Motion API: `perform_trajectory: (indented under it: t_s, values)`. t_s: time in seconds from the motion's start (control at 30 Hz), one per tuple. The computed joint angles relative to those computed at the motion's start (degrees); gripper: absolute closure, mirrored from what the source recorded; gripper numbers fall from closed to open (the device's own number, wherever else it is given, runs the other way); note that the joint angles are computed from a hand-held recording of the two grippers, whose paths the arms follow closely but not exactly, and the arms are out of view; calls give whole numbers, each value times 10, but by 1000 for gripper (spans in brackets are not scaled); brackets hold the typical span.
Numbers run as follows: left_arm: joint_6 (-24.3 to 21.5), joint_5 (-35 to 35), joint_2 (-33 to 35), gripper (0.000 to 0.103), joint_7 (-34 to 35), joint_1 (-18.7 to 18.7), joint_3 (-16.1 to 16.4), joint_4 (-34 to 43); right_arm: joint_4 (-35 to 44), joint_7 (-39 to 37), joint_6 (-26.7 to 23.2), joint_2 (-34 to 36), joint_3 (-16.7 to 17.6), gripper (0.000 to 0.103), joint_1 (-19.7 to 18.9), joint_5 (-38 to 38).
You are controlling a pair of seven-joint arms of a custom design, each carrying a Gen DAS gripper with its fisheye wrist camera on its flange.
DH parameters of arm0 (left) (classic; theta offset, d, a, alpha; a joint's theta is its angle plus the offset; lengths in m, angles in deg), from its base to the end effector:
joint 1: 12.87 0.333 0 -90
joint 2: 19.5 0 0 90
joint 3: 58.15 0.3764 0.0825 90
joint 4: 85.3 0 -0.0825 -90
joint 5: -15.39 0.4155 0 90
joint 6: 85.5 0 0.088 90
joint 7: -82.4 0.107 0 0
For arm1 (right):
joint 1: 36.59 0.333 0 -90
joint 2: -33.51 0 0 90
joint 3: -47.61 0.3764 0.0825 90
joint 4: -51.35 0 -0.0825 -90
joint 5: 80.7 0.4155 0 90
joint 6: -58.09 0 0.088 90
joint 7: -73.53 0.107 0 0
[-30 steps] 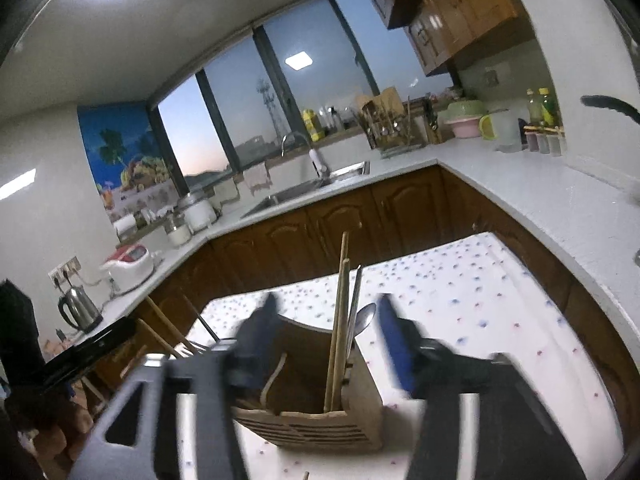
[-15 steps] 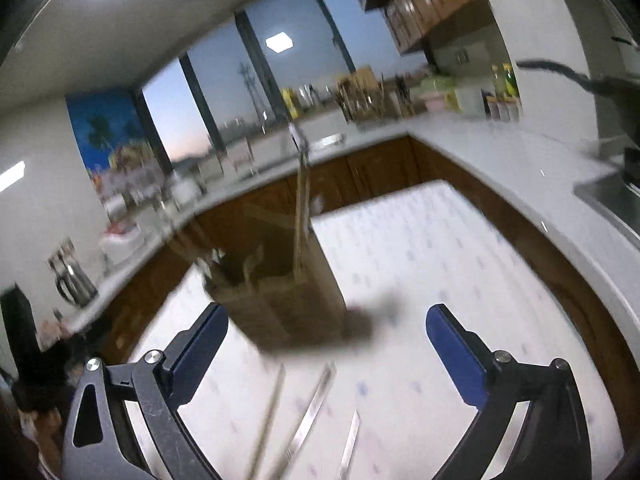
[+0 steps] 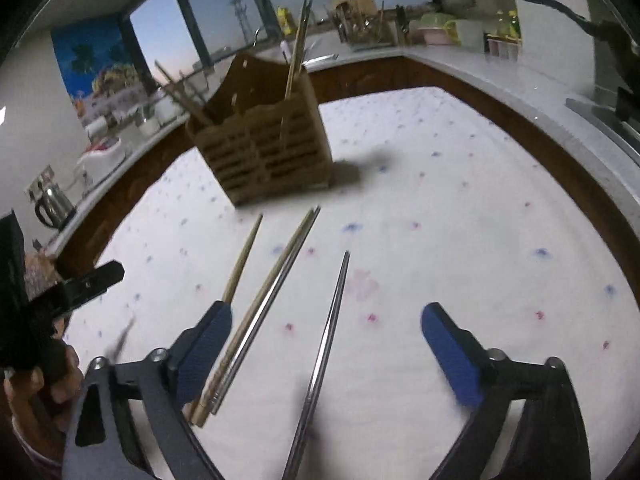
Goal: Organize utensils
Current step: 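Move both open tools back down to the remaining chopsticks, then grasp a steel chopstick with the right tool while the left tool grasps a wooden chopstick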
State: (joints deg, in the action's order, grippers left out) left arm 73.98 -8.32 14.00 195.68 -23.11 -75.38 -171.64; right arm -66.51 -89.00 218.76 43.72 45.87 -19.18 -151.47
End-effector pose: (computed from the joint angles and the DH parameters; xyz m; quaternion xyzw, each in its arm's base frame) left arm 0.7512 -0.3048 0.4490 -0.4940 0.7777 -0.3807 0.0787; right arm 0.6019 0.2164 0.4295 -0.4591 0.7888 -0.2604 0.3150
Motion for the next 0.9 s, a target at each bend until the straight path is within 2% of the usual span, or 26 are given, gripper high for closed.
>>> perform_trajectory:
  t_s: [0.07,0.1,0.17,0.23,0.27,0.3,0.37,0.4,0.43,0.47,0.53,0.6,0.67,0.73,0.77,0.83,0.9]
  values:
    - [-12,14,4,5,-11,-10,11,9,4,-31,4,9,4,30,-4,32]
    - [-20,16,7,9,-12,-11,11,14,6,-54,7,15,5,34,-8,58]
    - [-38,17,13,11,-13,-9,8,24,8,-97,16,26,6,52,-13,107]
    - [-51,23,19,13,-14,-14,10,36,11,-156,21,39,10,60,-19,170]
    - [-56,27,23,16,-13,-17,10,43,15,-160,15,41,2,65,-11,168]
    - [-63,33,28,20,-13,-21,12,53,21,-173,-1,44,-3,68,-4,169]
    - [-84,43,42,29,-9,-30,11,78,32,-204,-21,50,-6,88,0,190]
    - [-97,48,51,36,-6,-34,10,93,36,-220,-20,53,-7,93,-3,201]
    - [-111,55,61,41,-4,-40,11,109,40,-229,-21,57,-10,95,-3,208]
    - [-127,64,74,49,-7,-50,15,133,44,-237,-15,60,-13,96,-4,214]
    - [-160,80,105,54,-13,-66,21,186,52,-251,-7,68,-19,97,-6,226]
    - [-194,97,140,65,-25,-84,29,248,58,-261,11,76,-26,97,-11,239]
    - [-228,111,172,70,-30,-97,33,303,61,-272,21,80,-33,97,-11,249]
    - [-255,135,196,79,-38,-114,47,343,61,-282,35,83,-36,97,-13,261]
    - [-251,141,195,85,-40,-116,49,339,62,-286,38,85,-39,97,-11,265]
    - [-216,144,174,85,-20,-110,44,295,59,-291,45,84,-44,97,-8,271]
    - [-211,132,157,89,6,-94,28,262,56,-289,52,83,-51,97,-3,269]
